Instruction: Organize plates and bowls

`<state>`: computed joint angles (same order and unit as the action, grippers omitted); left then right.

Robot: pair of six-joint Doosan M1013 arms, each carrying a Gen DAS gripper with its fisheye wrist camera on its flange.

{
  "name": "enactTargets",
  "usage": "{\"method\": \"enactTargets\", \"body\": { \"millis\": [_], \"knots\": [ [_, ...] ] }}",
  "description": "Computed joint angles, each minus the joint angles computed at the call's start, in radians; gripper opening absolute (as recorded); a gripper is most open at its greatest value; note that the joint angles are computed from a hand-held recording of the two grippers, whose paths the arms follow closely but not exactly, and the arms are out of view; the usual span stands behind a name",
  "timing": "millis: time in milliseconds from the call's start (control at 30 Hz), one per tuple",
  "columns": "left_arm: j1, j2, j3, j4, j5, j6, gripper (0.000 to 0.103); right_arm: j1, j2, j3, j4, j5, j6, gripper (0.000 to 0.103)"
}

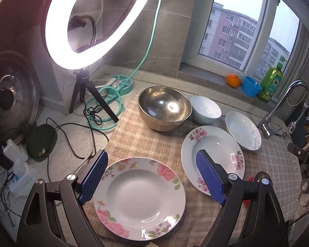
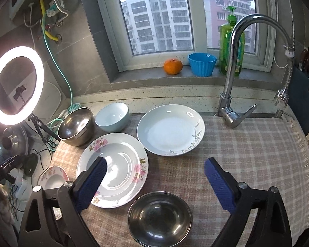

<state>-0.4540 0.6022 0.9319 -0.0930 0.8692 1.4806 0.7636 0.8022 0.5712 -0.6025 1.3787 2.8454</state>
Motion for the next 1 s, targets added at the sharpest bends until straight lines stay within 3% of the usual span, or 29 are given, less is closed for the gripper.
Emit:
{"method": "enactTargets", "body": {
  "millis": [233,300,500,867,1000],
  "knots": [
    [-0.001,-0.002,0.009,-0.022,0.022,-0.002,0.082,-0.043,-0.015,0.045,0.145,-0.085,-0.024,0.065],
    [-0.003,0.0,0.01,-0.043,0.031,0.015,0.073,-0.046,-0.015,0.049,0.163,-0.089,-0.04,0.058],
    [-0.011,0.016,-0.002,-0.069,0.064,0.04,0.065,-0.059,-0.013,0.054,0.213,-0.098,-0.08,0.057],
    [0.018,0.016,0.013,-0.071,0.102,-0.053,0.055,-0.092,0.042,-0.019,0.353,-0.074,-0.175,0.053],
    [0.011,0.042,-0.028,-0.107,0.139,-0.008,0.055,-0.113,0.057,-0.024,0.435,-0.083,-0.187,0.045]
  ]
}}
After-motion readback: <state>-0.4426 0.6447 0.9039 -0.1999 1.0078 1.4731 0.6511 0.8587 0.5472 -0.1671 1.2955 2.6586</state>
